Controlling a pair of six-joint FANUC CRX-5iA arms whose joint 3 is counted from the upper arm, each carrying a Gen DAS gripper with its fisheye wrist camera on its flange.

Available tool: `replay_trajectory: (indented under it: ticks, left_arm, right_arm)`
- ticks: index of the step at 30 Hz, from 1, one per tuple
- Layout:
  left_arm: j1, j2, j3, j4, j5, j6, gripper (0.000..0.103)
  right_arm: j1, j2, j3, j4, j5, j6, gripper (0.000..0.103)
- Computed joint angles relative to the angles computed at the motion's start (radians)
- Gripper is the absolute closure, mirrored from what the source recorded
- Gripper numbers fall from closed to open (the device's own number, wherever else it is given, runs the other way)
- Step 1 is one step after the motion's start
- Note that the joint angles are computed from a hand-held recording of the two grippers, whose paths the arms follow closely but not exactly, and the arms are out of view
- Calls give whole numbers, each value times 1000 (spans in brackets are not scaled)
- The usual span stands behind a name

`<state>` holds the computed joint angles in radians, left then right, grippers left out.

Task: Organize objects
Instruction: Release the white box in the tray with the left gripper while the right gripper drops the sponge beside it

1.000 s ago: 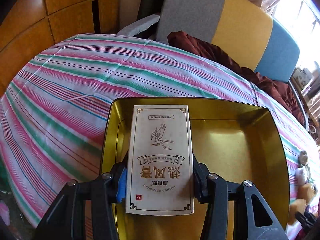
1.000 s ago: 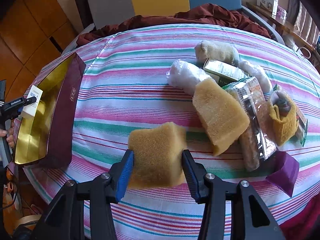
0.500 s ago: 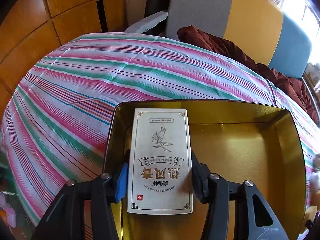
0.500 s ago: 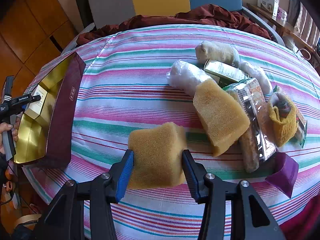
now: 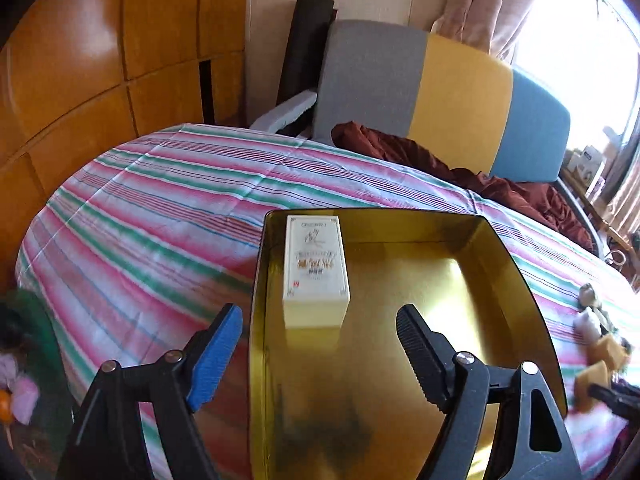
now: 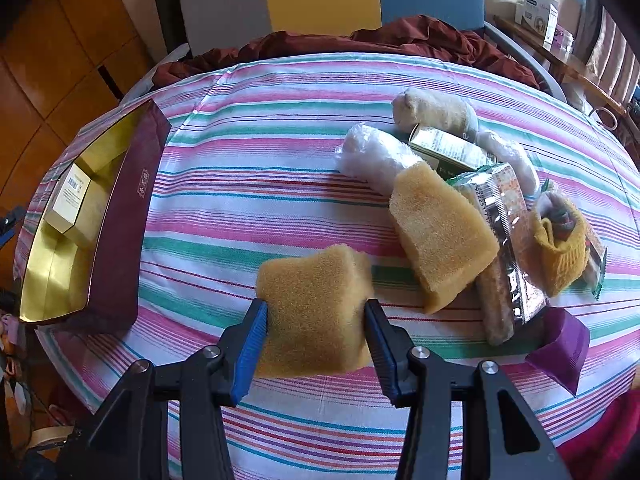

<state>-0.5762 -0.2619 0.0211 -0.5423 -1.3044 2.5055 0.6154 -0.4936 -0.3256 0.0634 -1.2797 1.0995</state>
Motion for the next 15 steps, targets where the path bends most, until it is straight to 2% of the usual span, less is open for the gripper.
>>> replay_trajectory:
  ticks: [7, 12, 15]
  left_arm:
    - [-144, -88, -52, -84, -73, 127, 23]
    - [-201, -114, -74, -119, -103, 197, 23]
    - [-218, -128, -89, -131, -113, 223, 23]
  right_arm:
    - [89, -27, 12, 67, 15, -83, 54]
    - [217, -8, 59, 97, 54, -102, 54]
    - [291, 33, 112, 80, 90, -66, 54]
